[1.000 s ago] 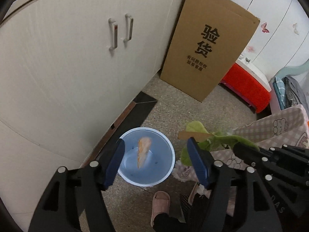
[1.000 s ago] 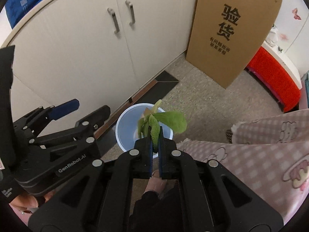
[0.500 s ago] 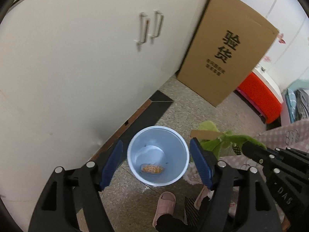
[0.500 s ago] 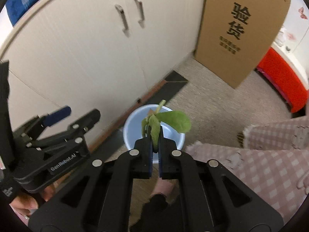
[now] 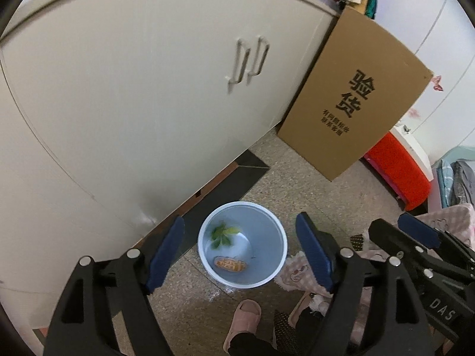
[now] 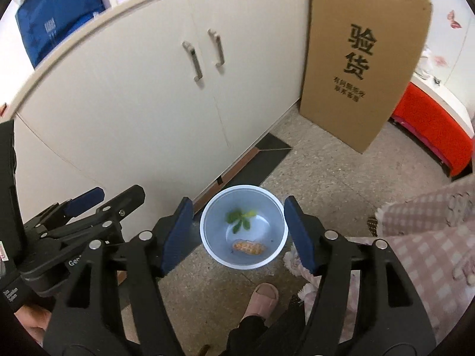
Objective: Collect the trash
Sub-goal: 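Swing both tools back toward the table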
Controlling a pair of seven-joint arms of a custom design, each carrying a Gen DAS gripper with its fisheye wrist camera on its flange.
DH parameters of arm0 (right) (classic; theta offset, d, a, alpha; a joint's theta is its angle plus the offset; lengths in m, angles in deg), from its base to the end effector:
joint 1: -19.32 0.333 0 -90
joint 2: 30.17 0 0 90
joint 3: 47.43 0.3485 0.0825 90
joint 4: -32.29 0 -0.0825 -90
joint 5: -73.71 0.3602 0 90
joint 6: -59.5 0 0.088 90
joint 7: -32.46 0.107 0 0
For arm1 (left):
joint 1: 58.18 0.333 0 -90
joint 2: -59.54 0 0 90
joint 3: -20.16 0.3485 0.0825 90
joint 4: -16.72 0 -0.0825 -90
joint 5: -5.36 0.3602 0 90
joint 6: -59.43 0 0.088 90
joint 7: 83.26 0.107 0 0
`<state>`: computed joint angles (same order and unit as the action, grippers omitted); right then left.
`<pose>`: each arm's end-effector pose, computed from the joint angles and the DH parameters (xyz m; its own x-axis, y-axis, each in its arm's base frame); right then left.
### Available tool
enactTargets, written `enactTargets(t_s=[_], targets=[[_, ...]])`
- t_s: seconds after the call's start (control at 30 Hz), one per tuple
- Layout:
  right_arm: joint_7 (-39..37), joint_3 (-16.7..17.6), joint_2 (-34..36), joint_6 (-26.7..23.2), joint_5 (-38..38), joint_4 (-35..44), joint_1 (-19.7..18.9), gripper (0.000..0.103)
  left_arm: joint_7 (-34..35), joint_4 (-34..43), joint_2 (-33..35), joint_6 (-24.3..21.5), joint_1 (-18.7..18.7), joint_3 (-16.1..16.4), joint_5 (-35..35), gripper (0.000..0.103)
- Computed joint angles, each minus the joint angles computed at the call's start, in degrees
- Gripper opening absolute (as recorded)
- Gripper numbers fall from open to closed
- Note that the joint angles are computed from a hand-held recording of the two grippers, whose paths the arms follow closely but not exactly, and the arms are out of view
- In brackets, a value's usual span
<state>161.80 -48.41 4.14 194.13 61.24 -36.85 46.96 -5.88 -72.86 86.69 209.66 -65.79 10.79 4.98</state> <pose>0.6831 0.3441 0.5252 -0.0622 -0.9871 -0.1474 -0.8403 0.1315 -0.5259 0.6981 -0.1881 0.4800 -0.0874 -0.9760 0.1994 -0.8514 -0.0307 -0.5236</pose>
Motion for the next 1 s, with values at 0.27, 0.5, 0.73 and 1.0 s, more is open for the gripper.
enactTargets(t_s=[0.27, 0.5, 0.73, 1.0], targets=[[10.1, -2.0, -13.9, 2.8, -8.7, -15.3, 1.8, 0.068, 4.3, -7.0, -7.9, 4.3, -0.3, -2.9, -2.2, 0.076], [16.1, 0.4, -28.6, 0.7, -18.5, -27.8, -0.6, 0.070, 13.1, -9.7, -13.9, 5.4, -3.0, -6.6, -6.5, 0.077], [18.3, 3.6, -45.3, -8.5, -24.2, -39.8, -6.9, 0.071, 22.6, -6.4, -14.5, 2.2, -9.0, -10.3, -10.1, 0.077], [14.9, 5.9, -56.0, -18.6, -24.8, -47.6, -15.5, 0.072, 20.2, 9.1, -4.6, -7.9, -18.2, -11.9, -10.6, 0.077]])
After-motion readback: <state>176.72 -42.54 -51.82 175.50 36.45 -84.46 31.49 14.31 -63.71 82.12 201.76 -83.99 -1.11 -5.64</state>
